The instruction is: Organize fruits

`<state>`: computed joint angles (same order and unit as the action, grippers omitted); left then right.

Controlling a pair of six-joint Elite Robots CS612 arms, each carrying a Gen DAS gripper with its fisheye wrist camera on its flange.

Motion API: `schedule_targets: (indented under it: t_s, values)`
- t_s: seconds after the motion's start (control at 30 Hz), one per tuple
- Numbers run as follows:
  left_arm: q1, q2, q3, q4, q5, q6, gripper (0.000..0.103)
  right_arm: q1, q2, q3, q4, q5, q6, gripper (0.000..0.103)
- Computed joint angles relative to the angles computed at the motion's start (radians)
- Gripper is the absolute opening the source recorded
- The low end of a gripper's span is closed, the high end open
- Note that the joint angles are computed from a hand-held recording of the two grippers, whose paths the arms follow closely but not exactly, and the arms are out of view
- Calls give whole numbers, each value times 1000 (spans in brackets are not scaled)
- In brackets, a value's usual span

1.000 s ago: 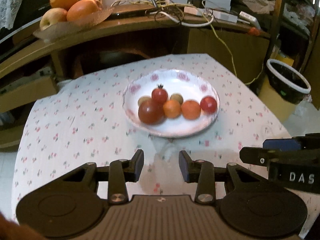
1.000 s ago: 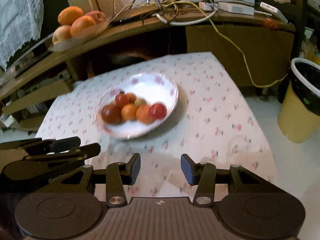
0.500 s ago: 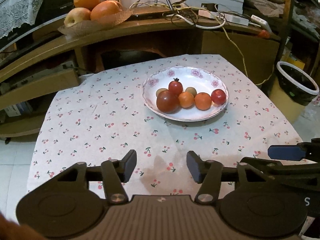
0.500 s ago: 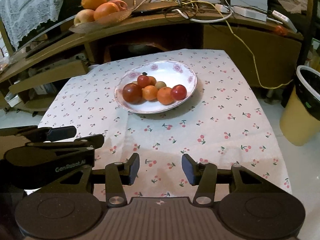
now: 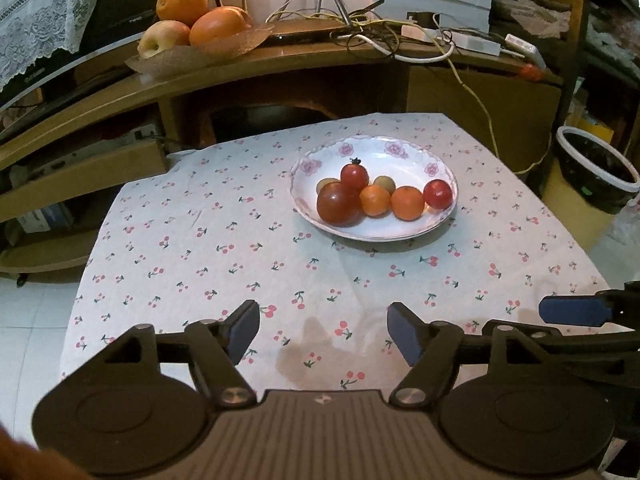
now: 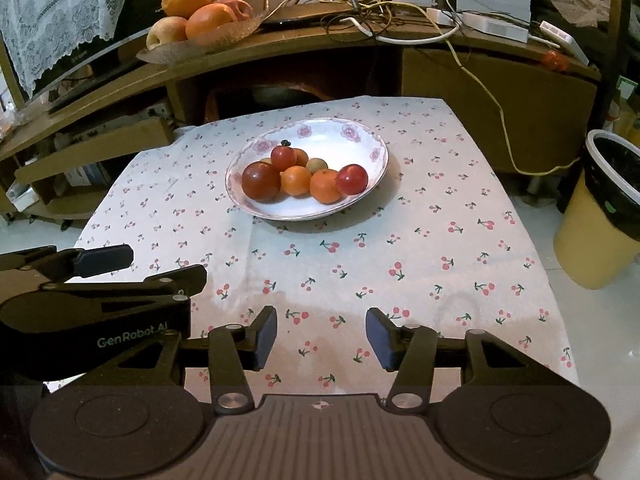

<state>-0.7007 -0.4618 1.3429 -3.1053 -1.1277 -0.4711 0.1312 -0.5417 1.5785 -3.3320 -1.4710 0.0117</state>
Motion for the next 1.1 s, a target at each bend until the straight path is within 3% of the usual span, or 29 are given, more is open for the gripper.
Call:
schedule_targets:
  t_s: [0.23,0.37,0.53,0.87,1.1]
  values:
    - [-11,-3,5,19,56,5,87,4,1,2,6,-16,-5,52]
    - [-19,-4,9,32,85,8,88,5,0,7,9,-22,2,52]
    - [-12,-10,21,33,42,-43,89,5,-3,15,8,-23,0,52]
    - [-19,-20,43,35,38,-44,90,5,-8,30,2,-19,22,53]
    - [-23,-23,56,21,53,-42,100,4,-12,47,-4,-26,35,54]
